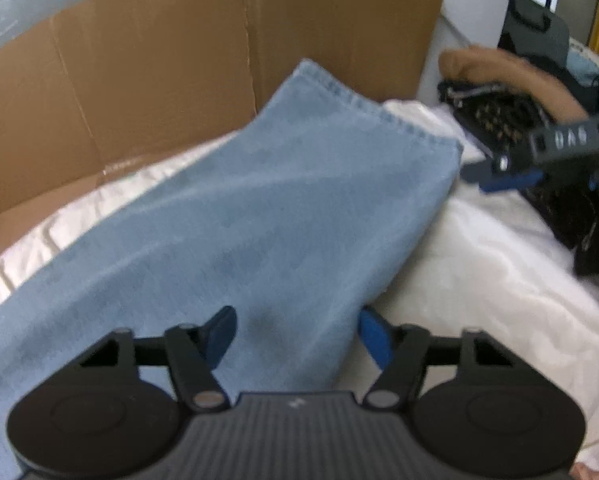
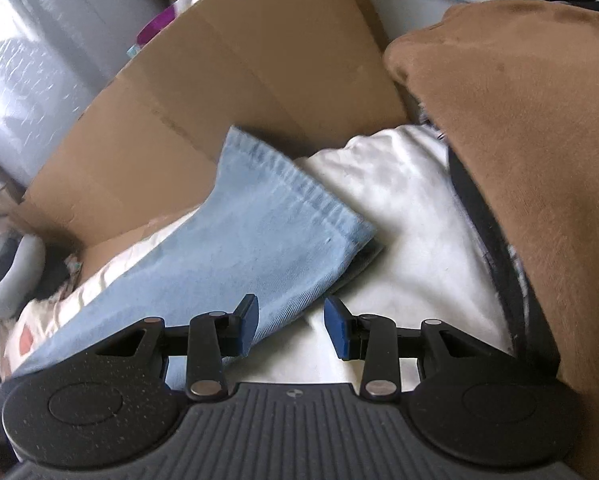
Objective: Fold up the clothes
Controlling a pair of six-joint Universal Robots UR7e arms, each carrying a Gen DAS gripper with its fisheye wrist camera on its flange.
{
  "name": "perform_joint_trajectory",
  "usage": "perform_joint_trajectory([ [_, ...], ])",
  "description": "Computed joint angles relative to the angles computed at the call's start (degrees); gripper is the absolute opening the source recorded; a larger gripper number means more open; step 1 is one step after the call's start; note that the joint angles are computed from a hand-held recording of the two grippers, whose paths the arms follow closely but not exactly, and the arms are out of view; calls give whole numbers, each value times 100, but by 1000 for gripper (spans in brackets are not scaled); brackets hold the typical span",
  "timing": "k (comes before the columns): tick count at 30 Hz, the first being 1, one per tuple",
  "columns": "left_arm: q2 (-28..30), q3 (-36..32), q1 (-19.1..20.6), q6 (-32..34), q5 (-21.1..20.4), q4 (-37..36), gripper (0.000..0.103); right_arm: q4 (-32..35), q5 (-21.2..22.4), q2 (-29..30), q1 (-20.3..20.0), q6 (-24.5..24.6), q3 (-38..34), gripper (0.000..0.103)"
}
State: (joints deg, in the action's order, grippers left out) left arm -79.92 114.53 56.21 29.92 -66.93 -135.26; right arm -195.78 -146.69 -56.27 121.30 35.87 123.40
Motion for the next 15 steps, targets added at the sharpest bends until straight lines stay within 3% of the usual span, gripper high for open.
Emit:
perform_joint_trajectory([
  [7, 103, -239, 112, -355, -301, 159, 10, 501, 186, 90, 8, -253, -185, 43],
  [15, 185, -372, 170, -526, -391, 190, 6, 789, 332, 503, -55, -1149, -812, 43],
])
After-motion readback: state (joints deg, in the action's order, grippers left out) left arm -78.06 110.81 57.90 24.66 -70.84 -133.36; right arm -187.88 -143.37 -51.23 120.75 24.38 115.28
